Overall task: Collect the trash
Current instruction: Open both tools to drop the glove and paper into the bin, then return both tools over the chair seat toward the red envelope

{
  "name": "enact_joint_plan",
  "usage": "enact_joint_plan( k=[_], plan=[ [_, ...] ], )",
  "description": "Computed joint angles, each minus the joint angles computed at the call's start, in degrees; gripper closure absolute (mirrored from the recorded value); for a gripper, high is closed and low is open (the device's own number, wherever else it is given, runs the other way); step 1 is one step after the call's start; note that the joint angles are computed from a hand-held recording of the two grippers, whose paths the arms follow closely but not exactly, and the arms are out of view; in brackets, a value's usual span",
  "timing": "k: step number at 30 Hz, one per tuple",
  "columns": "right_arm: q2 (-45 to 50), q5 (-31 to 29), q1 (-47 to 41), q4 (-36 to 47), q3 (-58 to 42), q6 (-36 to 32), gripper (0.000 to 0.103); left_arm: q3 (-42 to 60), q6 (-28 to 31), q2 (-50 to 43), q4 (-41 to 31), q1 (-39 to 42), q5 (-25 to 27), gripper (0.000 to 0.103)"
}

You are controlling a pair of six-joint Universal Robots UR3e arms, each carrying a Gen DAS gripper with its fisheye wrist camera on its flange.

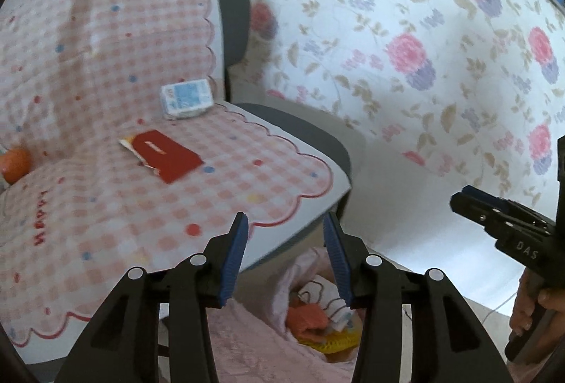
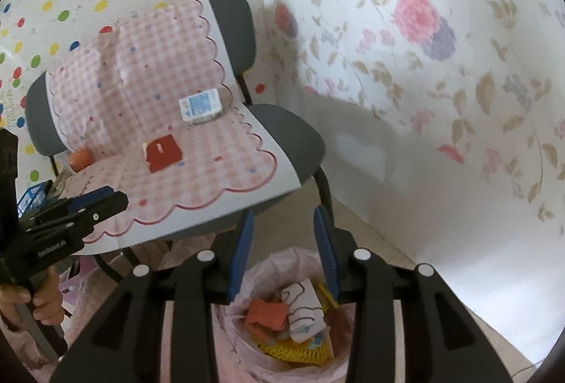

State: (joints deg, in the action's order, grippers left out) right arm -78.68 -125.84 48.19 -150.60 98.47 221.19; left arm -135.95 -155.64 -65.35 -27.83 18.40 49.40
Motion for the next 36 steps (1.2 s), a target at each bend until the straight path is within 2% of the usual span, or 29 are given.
enact_joint_plan(
  k=[2,6,11,18,20,22,23,25,27,35,36],
  plan=[
    [0.9,0.3,-0.1,-0.2,-1.9,-1.3,0.067,0.7,0.8,1.2,-2.1,2.3,-0.2,0.057],
    [4.1,1.8,-0.9,-1.0,-7.1,-4.8,0.064,2.2,1.7,2.4,-4.6,6.3,0.3,0.049],
    [9.5,5.3,-2.4,-0.9,-14.9,-9.3,0.064,5.0,0.7,0.1,-3.3,8.5,3.8,0.043],
    [17.2,9.9,-4.5,0.5,-25.8,-13.6,0.063,9.4,-0.7,-5.4,-2.6,10.8,6.2,0.041],
    [19.6,11.4,-5.5,1.2,-29.3,-14.7,0.061,11.1,-2.0,-8.3,-1.6,9.7,7.8,0.039],
    [21.4,12.4,-6.4,2.0,-32.0,-15.7,0.056,13.0,-3.4,-11.4,-0.5,8.4,9.7,0.032],
    [22.5,12.9,-6.8,2.4,-33.7,-16.2,0.055,14.1,-4.2,-13.0,0.0,7.5,10.9,0.025],
    [24.4,13.6,-7.7,3.3,-36.6,-17.0,0.053,16.8,-5.8,-16.8,1.2,5.4,13.5,0.025],
    [26.3,14.5,-8.6,4.2,-39.7,-18.0,0.051,19.3,-7.1,-20.2,2.0,3.8,15.3,0.018],
    [35.1,17.2,-13.0,9.2,-54.4,-21.6,0.046,33.7,-13.9,-35.9,1.4,-4.1,21.8,0.017],
    [36.6,17.5,-13.6,10.1,-56.9,-22.0,0.043,35.6,-14.7,-37.7,1.0,-5.0,22.6,0.017]
  ],
)
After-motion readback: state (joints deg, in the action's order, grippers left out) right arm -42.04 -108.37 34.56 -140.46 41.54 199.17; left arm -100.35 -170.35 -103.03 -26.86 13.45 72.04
